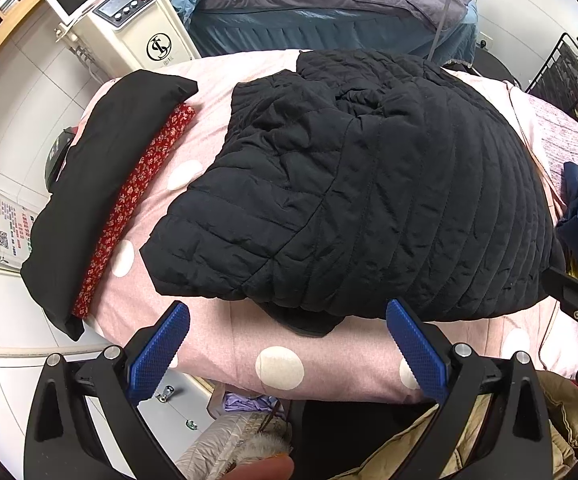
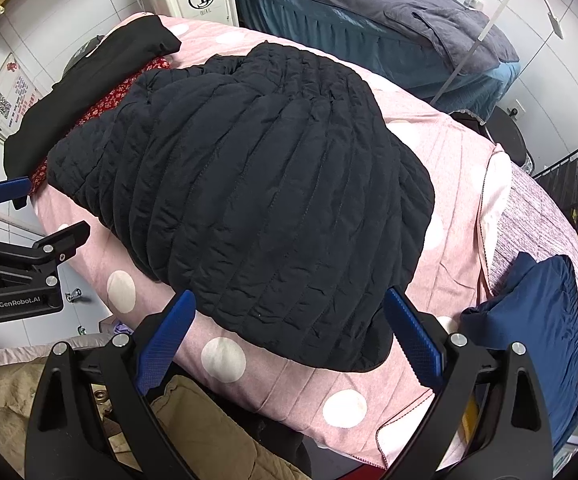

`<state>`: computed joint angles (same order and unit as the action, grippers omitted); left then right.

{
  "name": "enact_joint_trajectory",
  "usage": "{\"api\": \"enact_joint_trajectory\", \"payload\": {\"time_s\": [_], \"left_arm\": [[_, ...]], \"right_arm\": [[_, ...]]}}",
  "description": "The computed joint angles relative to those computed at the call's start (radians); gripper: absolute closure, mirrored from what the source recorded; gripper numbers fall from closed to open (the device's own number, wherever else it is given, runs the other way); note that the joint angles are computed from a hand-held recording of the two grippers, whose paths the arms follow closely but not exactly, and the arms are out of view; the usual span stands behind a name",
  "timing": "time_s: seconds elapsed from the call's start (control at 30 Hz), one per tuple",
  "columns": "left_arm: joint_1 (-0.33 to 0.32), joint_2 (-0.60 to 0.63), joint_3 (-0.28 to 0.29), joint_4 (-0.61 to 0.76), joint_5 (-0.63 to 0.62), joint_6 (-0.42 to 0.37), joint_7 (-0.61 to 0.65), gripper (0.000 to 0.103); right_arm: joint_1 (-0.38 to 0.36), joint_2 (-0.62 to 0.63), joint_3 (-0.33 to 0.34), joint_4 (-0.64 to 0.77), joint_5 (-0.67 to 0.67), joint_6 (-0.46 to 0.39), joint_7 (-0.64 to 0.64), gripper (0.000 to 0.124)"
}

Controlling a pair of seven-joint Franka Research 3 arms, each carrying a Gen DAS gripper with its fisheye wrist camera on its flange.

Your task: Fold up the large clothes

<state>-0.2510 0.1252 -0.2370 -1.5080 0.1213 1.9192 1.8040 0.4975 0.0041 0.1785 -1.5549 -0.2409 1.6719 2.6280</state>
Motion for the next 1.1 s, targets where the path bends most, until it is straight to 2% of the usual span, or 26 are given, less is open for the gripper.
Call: {"api": "enact_joint_trajectory", "payload": {"time_s": [1.1], "left_arm": [[0.002,-0.003,0.001,-0.005,0.004,-0.002,-0.005,0.006]], "right_arm": [[0.003,-0.003,0.001,-0.007,0.000,-0.002,0.008,0.030]]}}
